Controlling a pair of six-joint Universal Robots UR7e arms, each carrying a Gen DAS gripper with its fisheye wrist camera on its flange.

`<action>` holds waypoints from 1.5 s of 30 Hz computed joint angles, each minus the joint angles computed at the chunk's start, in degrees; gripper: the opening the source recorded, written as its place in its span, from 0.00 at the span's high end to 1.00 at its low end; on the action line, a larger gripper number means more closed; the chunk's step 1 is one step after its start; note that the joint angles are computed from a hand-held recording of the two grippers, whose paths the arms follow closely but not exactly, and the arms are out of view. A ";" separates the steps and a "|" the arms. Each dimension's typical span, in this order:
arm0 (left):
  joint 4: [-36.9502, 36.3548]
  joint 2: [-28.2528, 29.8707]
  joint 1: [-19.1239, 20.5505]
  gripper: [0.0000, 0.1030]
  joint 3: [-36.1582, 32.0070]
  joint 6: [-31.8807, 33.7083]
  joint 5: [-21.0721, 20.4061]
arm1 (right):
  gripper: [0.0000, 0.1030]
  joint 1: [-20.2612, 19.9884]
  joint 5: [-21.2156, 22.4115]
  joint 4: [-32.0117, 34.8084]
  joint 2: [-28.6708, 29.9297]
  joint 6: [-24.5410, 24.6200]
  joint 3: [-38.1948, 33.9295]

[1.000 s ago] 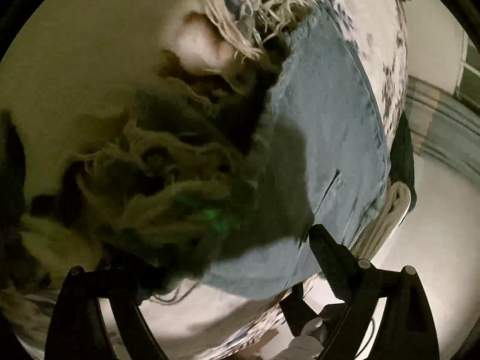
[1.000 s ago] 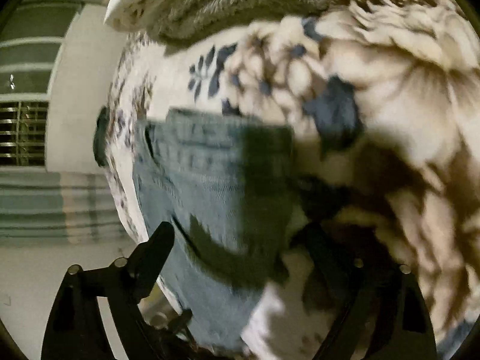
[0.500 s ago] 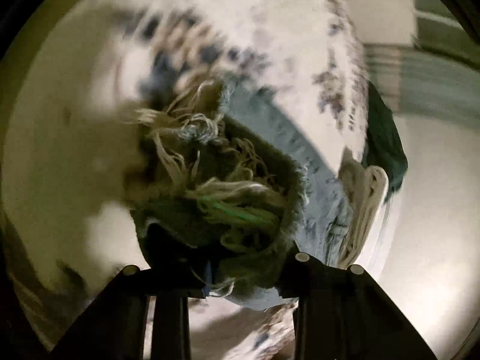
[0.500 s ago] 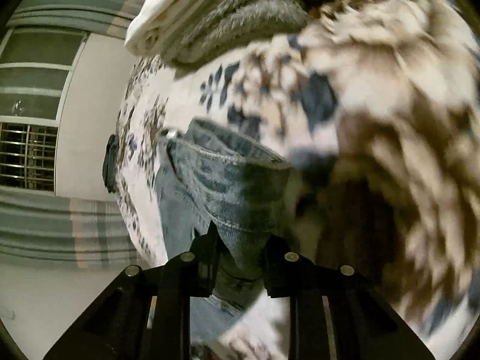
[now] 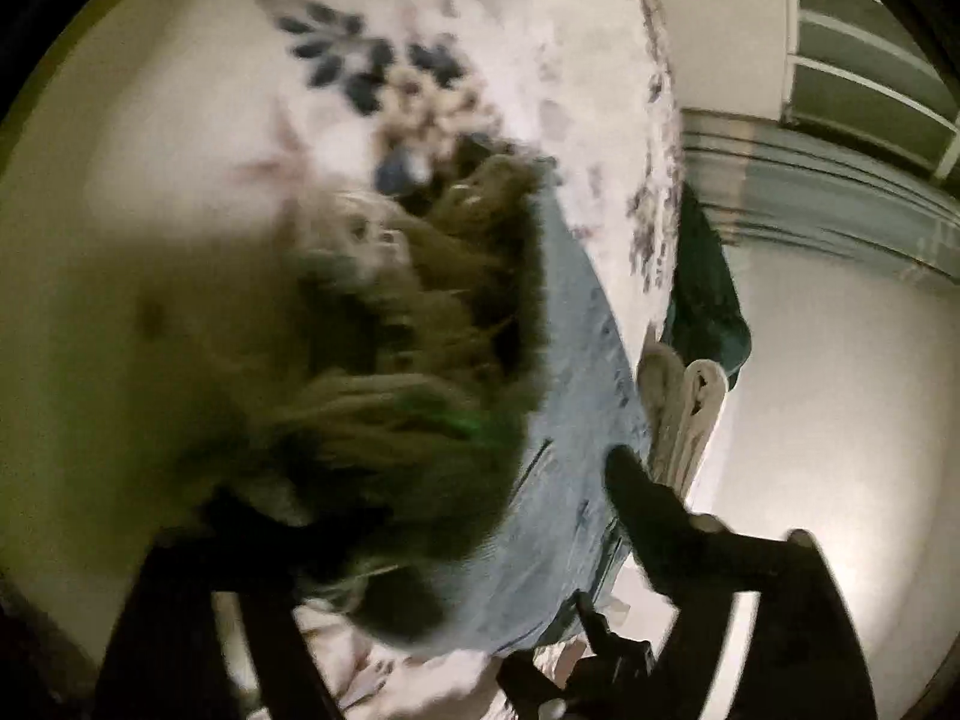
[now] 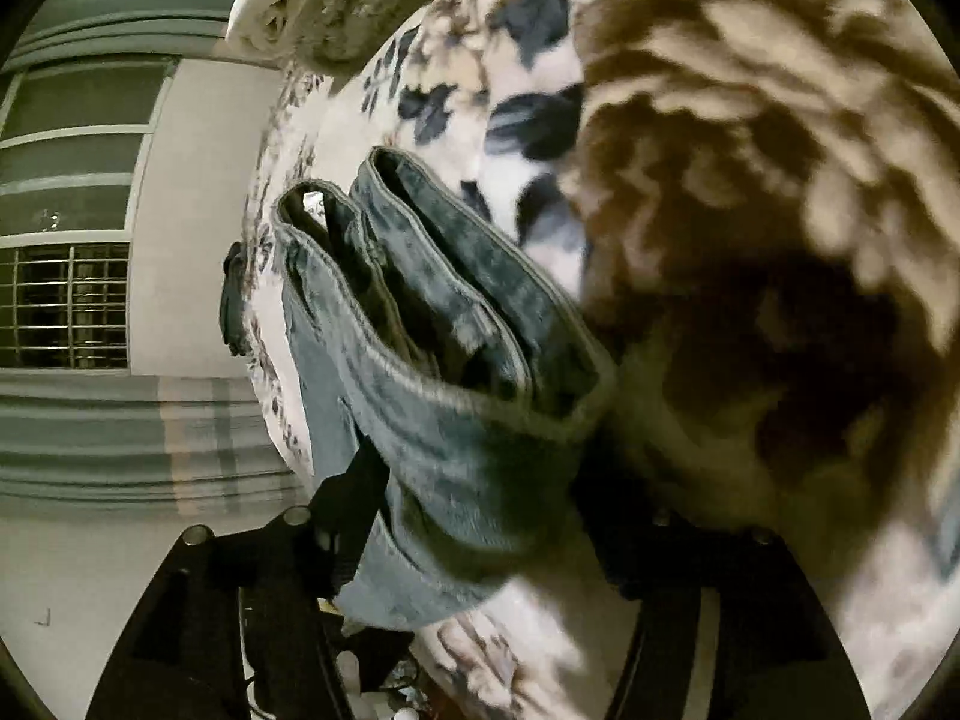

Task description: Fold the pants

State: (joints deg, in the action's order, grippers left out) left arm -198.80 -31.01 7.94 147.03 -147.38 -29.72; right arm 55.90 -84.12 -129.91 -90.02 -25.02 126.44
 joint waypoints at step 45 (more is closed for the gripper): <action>35.79 5.83 41.99 0.79 -95.82 102.50 -45.69 | 0.73 27.74 -5.08 -21.28 18.51 44.37 -43.21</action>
